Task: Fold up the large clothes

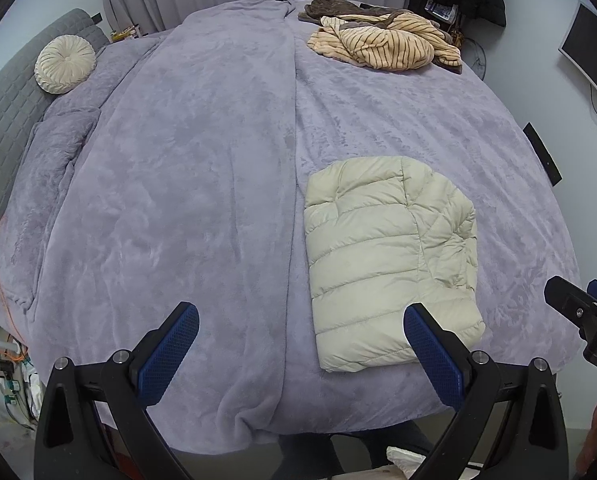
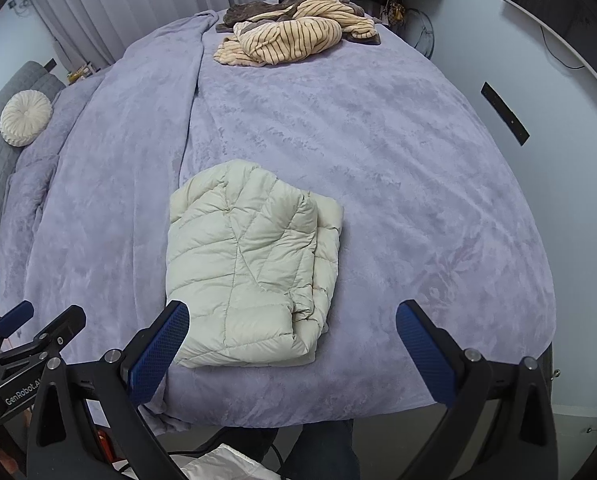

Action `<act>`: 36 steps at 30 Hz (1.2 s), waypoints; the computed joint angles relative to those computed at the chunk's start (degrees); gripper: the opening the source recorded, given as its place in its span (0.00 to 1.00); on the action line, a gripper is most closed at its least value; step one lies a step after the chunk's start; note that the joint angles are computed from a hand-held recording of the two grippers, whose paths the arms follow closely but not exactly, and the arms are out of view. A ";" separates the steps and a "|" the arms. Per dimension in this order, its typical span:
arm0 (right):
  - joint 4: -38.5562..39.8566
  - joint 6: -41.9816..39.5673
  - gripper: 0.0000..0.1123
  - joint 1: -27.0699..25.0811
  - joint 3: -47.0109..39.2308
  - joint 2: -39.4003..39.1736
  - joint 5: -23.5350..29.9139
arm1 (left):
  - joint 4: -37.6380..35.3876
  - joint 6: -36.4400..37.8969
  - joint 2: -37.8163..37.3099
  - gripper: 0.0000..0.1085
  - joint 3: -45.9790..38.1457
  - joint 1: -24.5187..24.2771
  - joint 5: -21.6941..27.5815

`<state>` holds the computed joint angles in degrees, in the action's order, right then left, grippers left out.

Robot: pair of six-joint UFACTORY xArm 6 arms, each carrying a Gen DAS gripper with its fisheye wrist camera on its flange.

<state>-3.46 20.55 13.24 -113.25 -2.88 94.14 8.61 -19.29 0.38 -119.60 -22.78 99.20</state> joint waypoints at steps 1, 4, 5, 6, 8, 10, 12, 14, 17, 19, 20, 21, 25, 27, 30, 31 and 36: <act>0.08 -0.02 0.91 -0.03 -0.07 0.03 0.05 | 0.14 -0.01 0.05 0.94 -0.04 -0.03 0.07; 0.00 0.03 0.91 0.02 0.13 -0.04 -0.11 | 0.23 0.16 0.12 0.94 -0.15 -0.06 0.23; 0.09 0.02 0.91 -0.01 0.16 -0.04 -0.13 | 0.44 0.16 0.16 0.94 -0.26 -0.19 0.34; 0.04 0.14 0.91 0.04 0.10 -0.01 -0.05 | 0.54 0.15 0.16 0.94 -0.33 -0.30 0.38; 0.18 0.12 0.91 0.02 -0.09 0.14 0.08 | 0.51 0.18 0.09 0.94 -0.38 -0.39 0.39; 0.18 0.14 0.91 0.04 0.24 -0.09 -0.04 | 0.53 0.12 0.14 0.94 -0.49 -0.41 0.45; 0.18 0.09 0.91 0.06 0.24 -0.10 -0.07 | 0.61 0.08 0.16 0.94 -0.52 -0.47 0.43; 0.11 0.06 0.91 0.10 0.38 -0.20 -0.14 | 0.56 0.19 0.17 0.94 -0.53 -0.43 0.44; 0.12 0.17 0.91 0.15 0.82 -0.43 -0.27 | 0.54 -0.02 0.16 0.94 -0.48 -0.48 0.42; 0.10 0.09 0.91 0.13 0.49 -0.20 -0.17 | 0.56 0.10 0.38 0.94 -0.84 -0.44 0.61; 0.09 0.11 0.91 0.16 0.55 -0.25 -0.17 | 0.53 0.09 0.49 0.94 -1.05 -0.43 0.77; 0.15 0.09 0.91 0.12 0.43 -0.15 -0.14 | 0.50 0.03 0.50 0.94 -1.08 -0.44 0.81; 0.10 0.14 0.91 0.16 0.37 -0.14 -0.10 | 0.43 0.46 1.04 0.94 -1.91 -0.26 1.24; 0.13 0.10 0.91 0.14 0.15 0.02 -0.02 | 0.47 0.39 1.00 0.94 -1.87 -0.31 1.16; 0.14 0.06 0.91 0.10 0.08 0.08 0.02 | 0.43 0.31 1.05 0.94 -1.92 -0.37 1.26; 0.18 0.08 0.91 0.10 0.13 0.04 0.02 | 0.37 0.45 1.06 0.94 -1.85 -0.20 1.23; 0.10 0.15 0.91 0.12 -0.15 0.22 0.13 | 0.04 0.99 1.19 0.94 -1.93 0.24 1.26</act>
